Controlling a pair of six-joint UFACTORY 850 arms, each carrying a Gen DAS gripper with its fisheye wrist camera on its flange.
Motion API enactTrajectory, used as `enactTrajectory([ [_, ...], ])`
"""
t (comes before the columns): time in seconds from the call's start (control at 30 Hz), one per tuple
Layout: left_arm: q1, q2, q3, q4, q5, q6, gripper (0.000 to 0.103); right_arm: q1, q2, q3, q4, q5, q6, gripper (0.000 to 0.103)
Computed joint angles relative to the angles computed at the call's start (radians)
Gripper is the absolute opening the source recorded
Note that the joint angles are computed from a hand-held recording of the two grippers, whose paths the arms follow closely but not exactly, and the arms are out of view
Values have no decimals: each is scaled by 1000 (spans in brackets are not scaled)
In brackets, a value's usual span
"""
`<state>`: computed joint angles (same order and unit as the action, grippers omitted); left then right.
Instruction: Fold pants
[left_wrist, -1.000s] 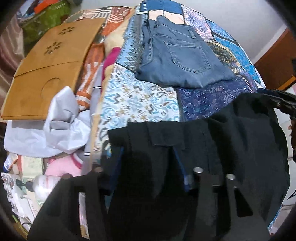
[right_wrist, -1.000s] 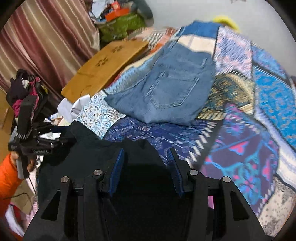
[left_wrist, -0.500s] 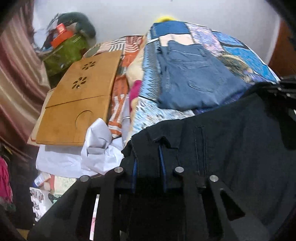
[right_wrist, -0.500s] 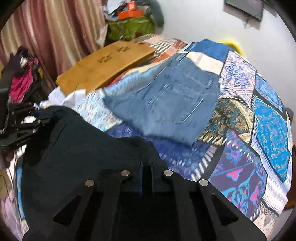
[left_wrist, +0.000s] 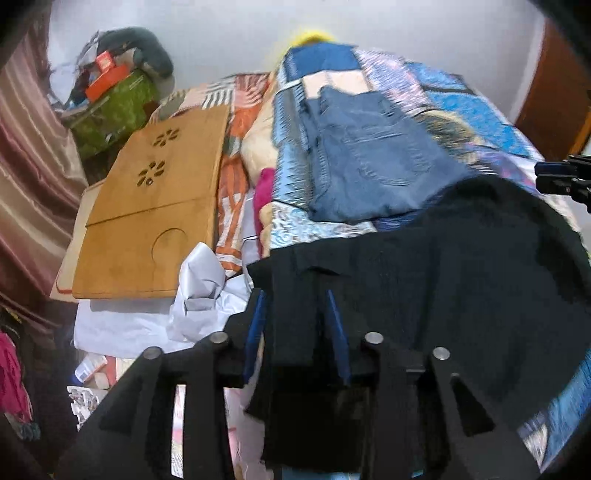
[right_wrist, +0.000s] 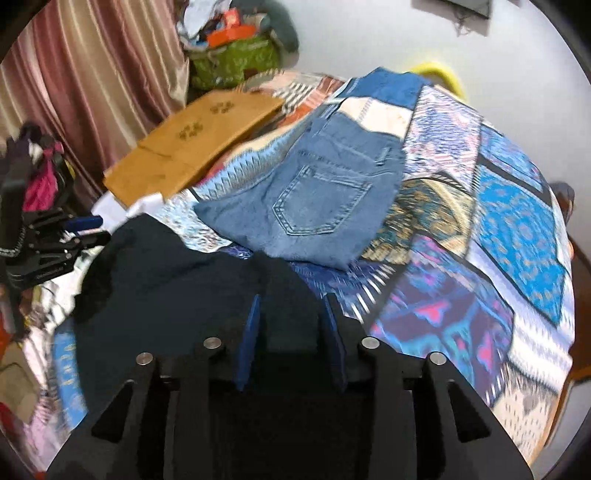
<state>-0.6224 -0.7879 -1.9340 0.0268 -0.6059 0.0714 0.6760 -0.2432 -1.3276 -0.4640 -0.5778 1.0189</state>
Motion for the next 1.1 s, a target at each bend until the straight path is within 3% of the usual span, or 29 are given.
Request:
enactTrajectory([
  [0.07, -3, 68, 91, -37, 33, 46, 46, 27, 44, 40, -47, 3, 70, 39],
  [0.3, -32, 223, 331, -130, 93, 167, 47, 172, 128, 134, -190, -46, 273, 40],
  [0.43, -45, 254, 411, -175, 89, 210, 51, 222, 132, 169, -216, -9, 354, 40],
  [0.6, -76, 233, 430, -58, 100, 97, 51, 244, 79, 150, -190, 27, 334, 40],
  [0.8, -120, 206, 431, 217, 210, -134, 51, 229, -19, 62, -91, 17, 154, 40],
  [0.9, -128, 194, 423, 292, 228, -204, 41, 230, -60, 20, -93, -8, 97, 40],
  [0.97, -125, 192, 417, 264, 233, -187, 23, 228, -91, -14, -109, -27, 69, 40],
  [1.1, -118, 209, 423, 279, 261, -213, 12, 230, -140, -60, -202, -48, 66, 41],
])
